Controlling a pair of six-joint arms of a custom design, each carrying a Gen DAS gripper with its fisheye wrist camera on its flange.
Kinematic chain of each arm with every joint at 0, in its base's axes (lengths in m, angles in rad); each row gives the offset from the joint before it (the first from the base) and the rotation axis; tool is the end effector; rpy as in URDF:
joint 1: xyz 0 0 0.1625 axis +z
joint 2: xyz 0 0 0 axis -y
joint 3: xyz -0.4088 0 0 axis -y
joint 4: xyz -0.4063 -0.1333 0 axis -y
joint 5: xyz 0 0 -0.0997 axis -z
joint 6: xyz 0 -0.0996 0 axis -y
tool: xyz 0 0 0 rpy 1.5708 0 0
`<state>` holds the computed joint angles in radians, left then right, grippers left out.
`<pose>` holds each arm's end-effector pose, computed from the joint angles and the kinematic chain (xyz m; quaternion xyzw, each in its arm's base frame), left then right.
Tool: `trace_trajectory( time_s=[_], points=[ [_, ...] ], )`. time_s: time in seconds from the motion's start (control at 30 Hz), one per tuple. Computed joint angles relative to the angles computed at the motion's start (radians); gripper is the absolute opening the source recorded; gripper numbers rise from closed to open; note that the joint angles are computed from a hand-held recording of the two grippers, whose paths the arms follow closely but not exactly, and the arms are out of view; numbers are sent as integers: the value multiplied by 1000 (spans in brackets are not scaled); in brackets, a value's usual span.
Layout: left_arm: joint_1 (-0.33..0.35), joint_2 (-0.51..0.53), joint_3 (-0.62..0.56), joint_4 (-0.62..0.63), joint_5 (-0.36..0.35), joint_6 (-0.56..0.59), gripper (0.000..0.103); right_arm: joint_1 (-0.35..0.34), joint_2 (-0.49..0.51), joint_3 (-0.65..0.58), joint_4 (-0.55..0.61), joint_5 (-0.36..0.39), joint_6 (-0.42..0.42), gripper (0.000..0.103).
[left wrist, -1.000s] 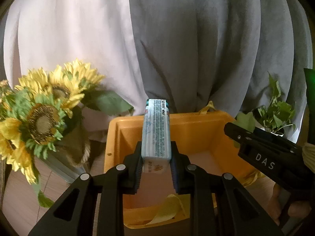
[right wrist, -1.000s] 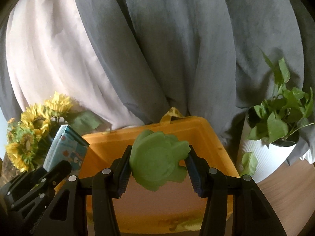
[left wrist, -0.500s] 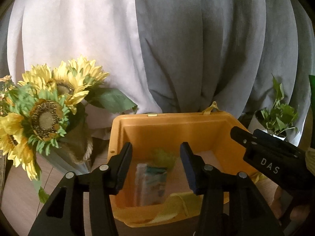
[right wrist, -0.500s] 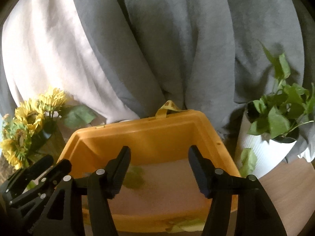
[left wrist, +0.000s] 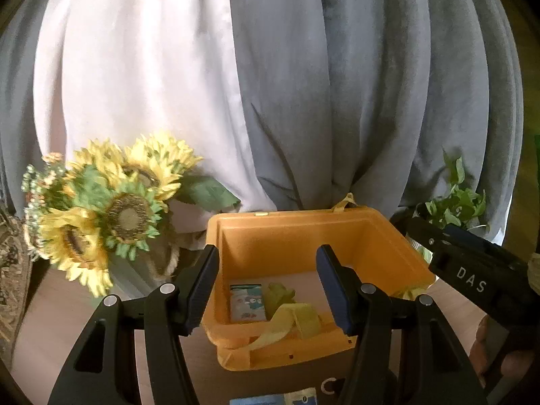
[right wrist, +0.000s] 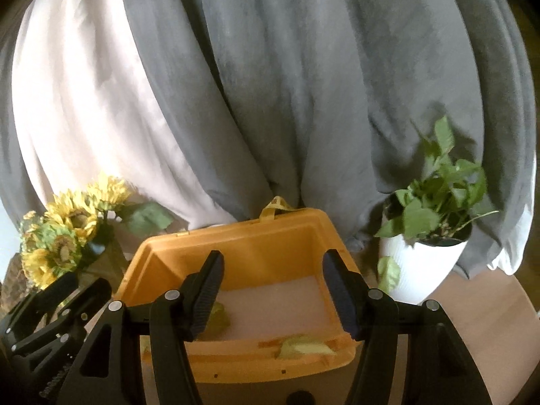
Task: Organize soft objects
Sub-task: 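Withdraw both open tools from the crate back toward the plush pile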
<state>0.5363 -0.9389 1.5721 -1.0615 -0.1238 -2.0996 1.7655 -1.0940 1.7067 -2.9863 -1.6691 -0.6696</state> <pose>-0.3965 -0.5057 0.1561 -0.0118 0.7249 -0.5554 0.4073 0.2490 -0.6242 0.2949 0.3676 -0.8429 0.3687 0.1357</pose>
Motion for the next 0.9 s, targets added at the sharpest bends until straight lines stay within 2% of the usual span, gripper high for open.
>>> trace_trajectory(
  time_s=[0.17,0.23,0.6,0.9],
  points=[
    [-41,40,-79,304,-25,-247,60,-1,-50,45,-16,15,3,62],
    [-56,53,-98,377,-36,-313,60,-2,-74,66,-20,23,1,62],
    [-133,71,-99,452,-102,-404,63,-6,-194,178,-35,41,-5,62],
    [-187,59,-58,382,-164,-370,63,-9,-287,259,-33,41,-8,62]
  ],
)
